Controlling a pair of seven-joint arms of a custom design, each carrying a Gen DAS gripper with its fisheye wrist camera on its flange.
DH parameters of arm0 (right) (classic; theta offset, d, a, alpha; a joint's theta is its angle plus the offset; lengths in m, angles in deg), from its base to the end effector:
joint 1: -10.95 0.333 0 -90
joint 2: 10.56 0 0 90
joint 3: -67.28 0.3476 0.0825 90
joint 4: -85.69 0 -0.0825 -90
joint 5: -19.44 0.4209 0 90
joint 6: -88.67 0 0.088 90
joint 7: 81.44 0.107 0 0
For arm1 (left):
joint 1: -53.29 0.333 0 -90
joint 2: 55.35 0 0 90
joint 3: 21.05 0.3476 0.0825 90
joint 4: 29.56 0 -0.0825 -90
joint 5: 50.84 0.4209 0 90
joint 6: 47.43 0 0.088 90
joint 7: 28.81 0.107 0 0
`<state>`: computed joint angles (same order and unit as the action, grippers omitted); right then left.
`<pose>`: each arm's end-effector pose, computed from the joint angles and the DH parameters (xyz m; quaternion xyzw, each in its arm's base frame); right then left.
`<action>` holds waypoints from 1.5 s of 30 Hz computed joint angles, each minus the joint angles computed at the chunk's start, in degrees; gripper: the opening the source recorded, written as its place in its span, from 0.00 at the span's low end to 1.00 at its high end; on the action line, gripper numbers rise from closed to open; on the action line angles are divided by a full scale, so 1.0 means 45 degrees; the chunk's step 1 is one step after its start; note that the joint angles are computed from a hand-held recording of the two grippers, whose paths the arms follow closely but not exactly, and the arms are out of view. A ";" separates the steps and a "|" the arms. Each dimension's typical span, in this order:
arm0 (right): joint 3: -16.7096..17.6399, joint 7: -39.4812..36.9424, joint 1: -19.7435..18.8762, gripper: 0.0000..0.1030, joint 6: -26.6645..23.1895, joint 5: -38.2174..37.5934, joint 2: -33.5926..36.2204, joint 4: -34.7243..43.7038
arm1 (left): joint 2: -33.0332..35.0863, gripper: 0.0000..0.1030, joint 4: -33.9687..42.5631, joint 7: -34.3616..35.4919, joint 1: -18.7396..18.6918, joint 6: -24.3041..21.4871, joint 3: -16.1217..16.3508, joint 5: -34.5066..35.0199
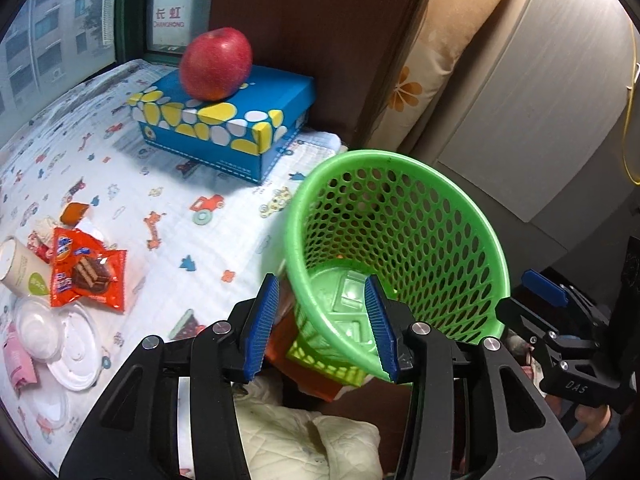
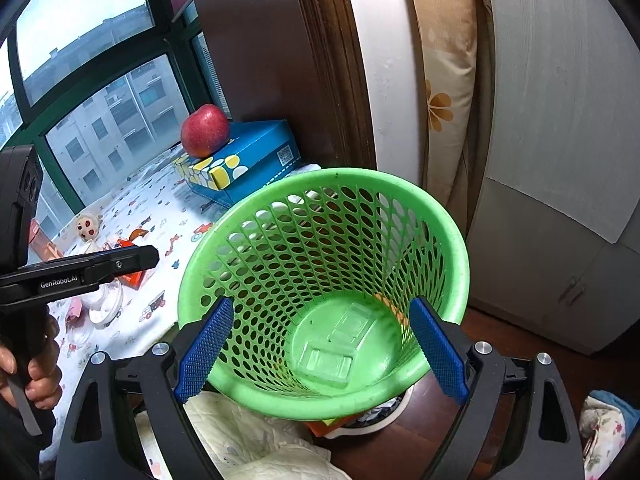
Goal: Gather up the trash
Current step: 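Open the left tool to drop the tray into the wastebasket, then grasp the clear plastic cup on the sheet with the left tool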
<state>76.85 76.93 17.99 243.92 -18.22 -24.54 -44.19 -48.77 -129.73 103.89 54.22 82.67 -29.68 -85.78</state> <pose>0.5138 0.1818 0.5443 -0.5128 0.7617 -0.2576 0.3009 0.6655 -0.0998 0.5686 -0.4519 0.8275 -0.3302 0.0452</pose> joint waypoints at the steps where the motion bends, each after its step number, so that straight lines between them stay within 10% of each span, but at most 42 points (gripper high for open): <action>1: 0.0015 -0.0050 0.0036 0.84 0.0029 0.0010 0.0072 0.0079 | -0.0082 0.45 -0.0106 -0.0025 0.0048 0.0211 0.0063 0.0052; 30: -0.0967 -0.4992 0.3162 0.84 0.0390 0.2659 0.4885 0.5500 | 0.1782 0.60 0.1634 -0.4915 0.2949 0.2670 0.1744 0.3361; 45: -0.1089 -0.8420 0.4302 0.84 -0.0449 0.5510 0.7799 0.9297 | 0.7974 0.71 1.0321 -1.0018 0.4537 -0.1267 0.1504 0.5618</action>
